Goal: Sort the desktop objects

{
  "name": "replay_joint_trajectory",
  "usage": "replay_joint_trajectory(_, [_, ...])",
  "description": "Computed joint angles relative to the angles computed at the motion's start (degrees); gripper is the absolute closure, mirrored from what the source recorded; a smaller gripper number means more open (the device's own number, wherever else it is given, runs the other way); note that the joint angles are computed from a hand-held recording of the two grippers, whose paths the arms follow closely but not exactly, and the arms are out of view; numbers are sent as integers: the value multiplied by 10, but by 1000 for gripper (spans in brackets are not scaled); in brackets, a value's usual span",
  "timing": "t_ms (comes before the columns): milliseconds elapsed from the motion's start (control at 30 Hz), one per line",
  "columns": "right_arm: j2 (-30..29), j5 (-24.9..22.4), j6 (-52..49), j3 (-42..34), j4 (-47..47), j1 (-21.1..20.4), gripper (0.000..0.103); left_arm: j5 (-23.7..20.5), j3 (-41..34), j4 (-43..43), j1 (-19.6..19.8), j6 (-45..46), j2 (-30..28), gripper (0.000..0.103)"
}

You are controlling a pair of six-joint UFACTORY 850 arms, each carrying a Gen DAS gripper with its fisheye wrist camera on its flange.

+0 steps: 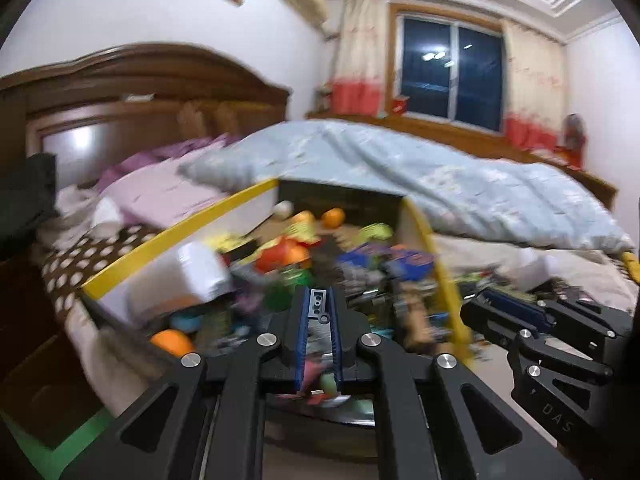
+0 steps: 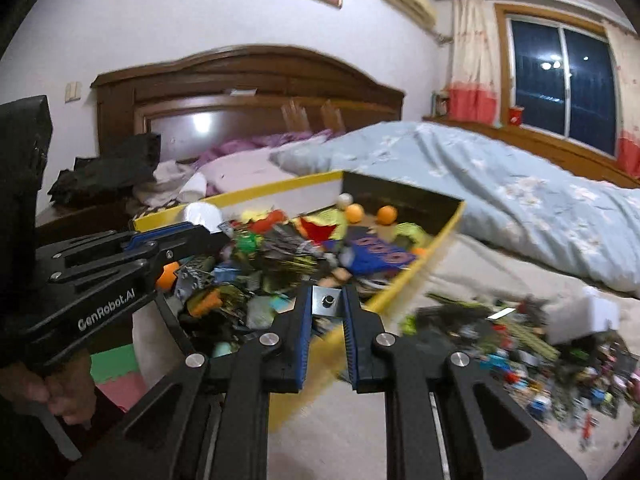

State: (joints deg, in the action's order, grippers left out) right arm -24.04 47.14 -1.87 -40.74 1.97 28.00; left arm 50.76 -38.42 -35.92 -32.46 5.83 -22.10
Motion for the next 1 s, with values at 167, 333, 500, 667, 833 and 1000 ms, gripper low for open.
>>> replay_joint_trajectory(167, [-41,-44,-31,-49,31,23,89,-62,-18,-26,23,31,-13,92])
replay_joint_trajectory(333, [-53,-45,-76,-59,87,38,80,-77,-41,-93,8,101,-29,82])
replay_joint_trajectory(500, [-1,-4,-82,6,80,7,60,119,17,-64,-56,73,-1,52])
replay_joint_trajectory(667, [73,20,-50,102,73,-80,41,193,59,104,-69,-40,15,32])
replay_joint_trajectory(833, [61,-35,-37,121,90,-148,41,35,-9,218,-100,2,-33,29])
replay_joint_trajectory(1000, [38,-69,33,129,-67,-166,52,-105,-111,177,-127,109,-122,30])
